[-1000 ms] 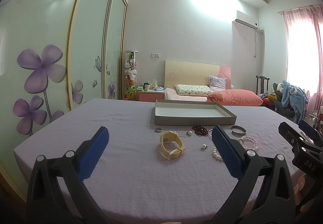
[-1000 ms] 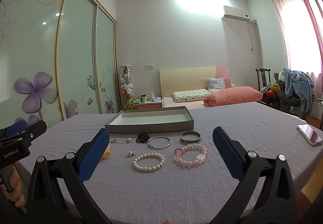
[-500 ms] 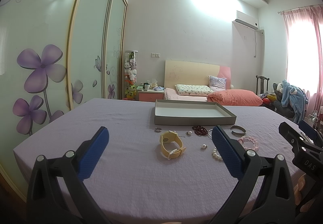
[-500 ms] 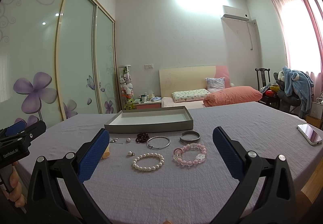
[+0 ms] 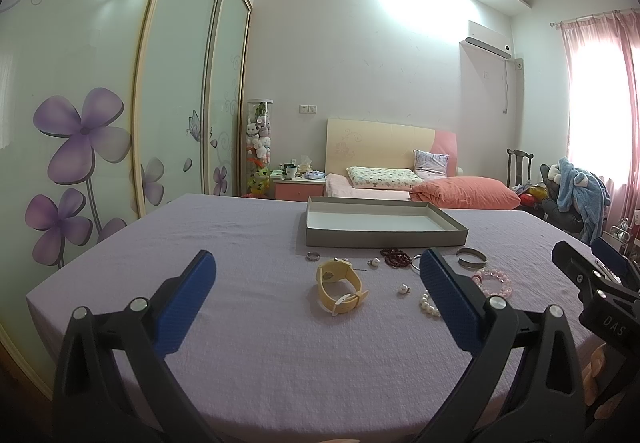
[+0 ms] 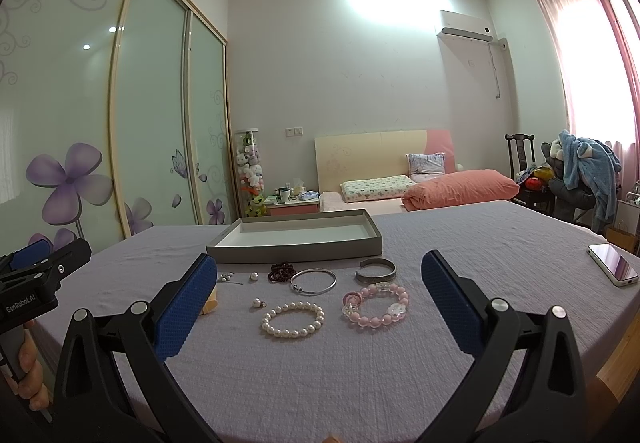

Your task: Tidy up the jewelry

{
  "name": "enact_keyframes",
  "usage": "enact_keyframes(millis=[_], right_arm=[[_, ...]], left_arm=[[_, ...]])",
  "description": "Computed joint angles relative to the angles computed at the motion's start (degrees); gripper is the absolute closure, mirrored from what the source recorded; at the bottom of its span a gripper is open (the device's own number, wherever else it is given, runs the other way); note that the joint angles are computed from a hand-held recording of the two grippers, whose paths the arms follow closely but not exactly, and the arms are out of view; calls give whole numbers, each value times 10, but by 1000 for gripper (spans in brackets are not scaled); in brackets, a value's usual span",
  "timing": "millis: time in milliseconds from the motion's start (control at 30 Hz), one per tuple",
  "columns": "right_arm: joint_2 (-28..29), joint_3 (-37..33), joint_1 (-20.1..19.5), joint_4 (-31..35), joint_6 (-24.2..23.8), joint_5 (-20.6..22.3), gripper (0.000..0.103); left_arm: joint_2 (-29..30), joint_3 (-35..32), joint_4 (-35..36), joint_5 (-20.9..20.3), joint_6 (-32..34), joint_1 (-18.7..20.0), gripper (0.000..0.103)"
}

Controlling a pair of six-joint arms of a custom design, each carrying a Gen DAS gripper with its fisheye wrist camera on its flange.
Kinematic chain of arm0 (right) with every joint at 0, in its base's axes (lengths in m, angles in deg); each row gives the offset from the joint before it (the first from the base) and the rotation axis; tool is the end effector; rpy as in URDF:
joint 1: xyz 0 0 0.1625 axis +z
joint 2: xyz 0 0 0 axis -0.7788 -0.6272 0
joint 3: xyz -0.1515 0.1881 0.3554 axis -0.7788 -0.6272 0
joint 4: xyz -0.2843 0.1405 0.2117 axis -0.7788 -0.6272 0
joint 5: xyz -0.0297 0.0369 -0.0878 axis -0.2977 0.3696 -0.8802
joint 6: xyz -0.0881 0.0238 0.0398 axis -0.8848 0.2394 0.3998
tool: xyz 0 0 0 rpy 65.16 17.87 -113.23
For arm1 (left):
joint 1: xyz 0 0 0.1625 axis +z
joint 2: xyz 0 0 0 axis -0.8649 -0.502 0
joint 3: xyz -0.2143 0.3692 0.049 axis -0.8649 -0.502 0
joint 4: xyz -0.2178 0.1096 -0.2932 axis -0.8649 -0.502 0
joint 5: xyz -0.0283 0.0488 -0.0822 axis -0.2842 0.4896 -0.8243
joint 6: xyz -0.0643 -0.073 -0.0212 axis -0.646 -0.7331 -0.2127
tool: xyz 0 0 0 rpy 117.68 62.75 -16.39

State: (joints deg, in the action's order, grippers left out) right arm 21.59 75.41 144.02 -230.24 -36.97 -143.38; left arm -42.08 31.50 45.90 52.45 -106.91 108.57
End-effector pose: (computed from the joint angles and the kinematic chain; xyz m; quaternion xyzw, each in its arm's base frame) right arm 0.1729 -0.6483 0.1559 0.3175 -0.7463 0.5625 0.1608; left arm -0.2229 -0.5859 0.1338 0.1384 0.6961 -0.6128 0.3476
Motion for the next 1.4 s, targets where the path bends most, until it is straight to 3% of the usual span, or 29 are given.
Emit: enact_keyframes(millis=[867,1167,1400], right_arm=[[2,-13,-5,13,1,-8,2],[16,-70,-8,61,-1,-53,2],[30,-142,-4,164,7,-111,2]], left_arm=[[18,-26,21,0,-8,7,4],[47,-105,101,8,-28,34,4],[92,-215,219,20,-75,62,4]])
